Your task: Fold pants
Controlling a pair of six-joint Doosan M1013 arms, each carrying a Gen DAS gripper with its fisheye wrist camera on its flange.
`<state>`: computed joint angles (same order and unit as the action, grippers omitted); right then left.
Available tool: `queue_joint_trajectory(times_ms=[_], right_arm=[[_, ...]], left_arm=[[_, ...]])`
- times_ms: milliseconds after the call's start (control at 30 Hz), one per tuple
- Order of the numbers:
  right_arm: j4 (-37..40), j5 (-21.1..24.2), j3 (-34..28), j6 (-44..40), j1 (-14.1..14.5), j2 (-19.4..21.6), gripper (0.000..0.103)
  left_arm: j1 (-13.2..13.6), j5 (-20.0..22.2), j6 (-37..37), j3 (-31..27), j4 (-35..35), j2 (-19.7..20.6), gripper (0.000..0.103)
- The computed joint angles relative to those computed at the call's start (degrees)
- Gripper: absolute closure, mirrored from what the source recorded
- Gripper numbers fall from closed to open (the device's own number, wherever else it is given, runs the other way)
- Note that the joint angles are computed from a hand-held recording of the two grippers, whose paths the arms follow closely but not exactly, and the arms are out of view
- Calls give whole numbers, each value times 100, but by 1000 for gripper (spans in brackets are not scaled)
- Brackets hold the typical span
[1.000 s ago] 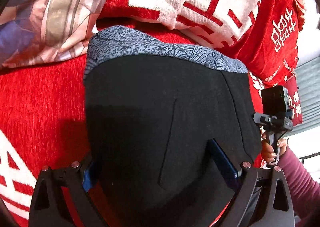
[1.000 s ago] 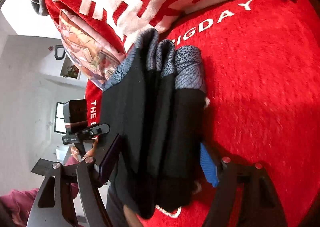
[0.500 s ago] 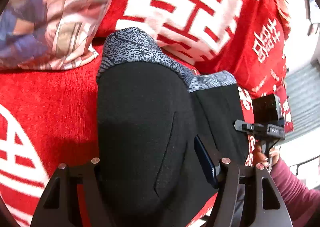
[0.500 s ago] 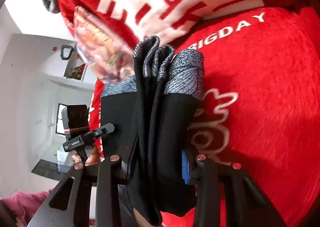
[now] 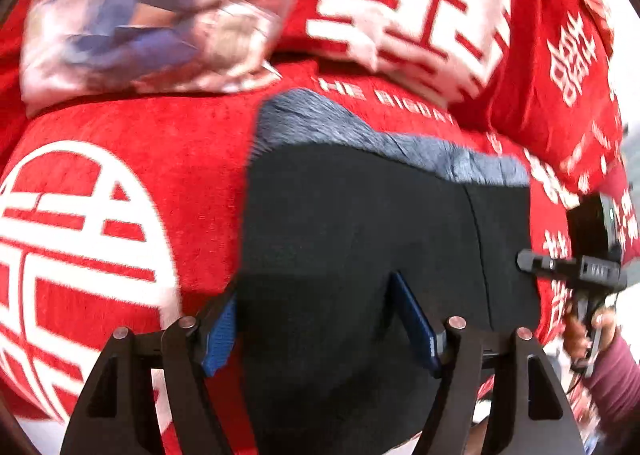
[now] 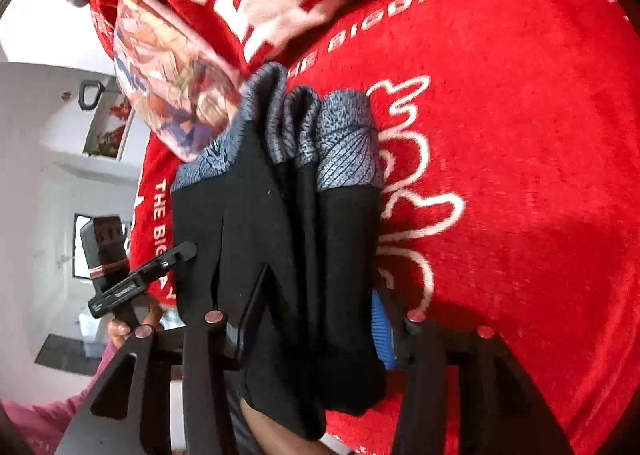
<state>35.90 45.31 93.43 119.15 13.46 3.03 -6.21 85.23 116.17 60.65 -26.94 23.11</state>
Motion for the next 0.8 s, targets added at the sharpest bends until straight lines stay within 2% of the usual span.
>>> queue_joint_trajectory(times_ms=[67, 100, 133, 167, 200, 333, 467, 567, 633, 700, 800], right_arm=[[-923, 142, -158, 565, 117, -54, 52], [-1429, 231, -253, 858, 182, -75, 55], [-1971, 298, -341, 1150, 248, -106, 61], [-2240, 290, -397, 1301, 275, -124, 85], [-2371, 246, -448, 1374, 278, -133, 93], [-2544, -5, -769, 1382, 315, 47, 94], [-2962, 440, -1184, 1462, 471, 428, 94], [-3124, 676, -1254, 1505, 535, 602, 97], [-3047, 474, -1119, 1550, 506, 578, 98], [-2918, 335, -1035, 1503, 467, 544, 98], [-2864, 279, -988, 1517, 462, 507, 98]], left_arm=[[26, -442, -30, 32, 110, -120, 30], [39, -639, -26, 27, 141, -163, 30], [35, -804, -47, 1, 178, -183, 30], [11, -1008, -96, -15, 245, -204, 30], [-13, -1183, -152, -55, 326, -198, 30], [-257, -1438, -590, -145, 895, -87, 30], [-483, -1861, -952, 169, 1512, -116, 30], [-444, -1862, -1130, 215, 1404, -69, 30], [-412, -1731, -1197, 130, 1372, 9, 24], [-417, -1771, -1233, 150, 1429, 13, 20], [-409, -1820, -1205, 201, 1395, -38, 20]])
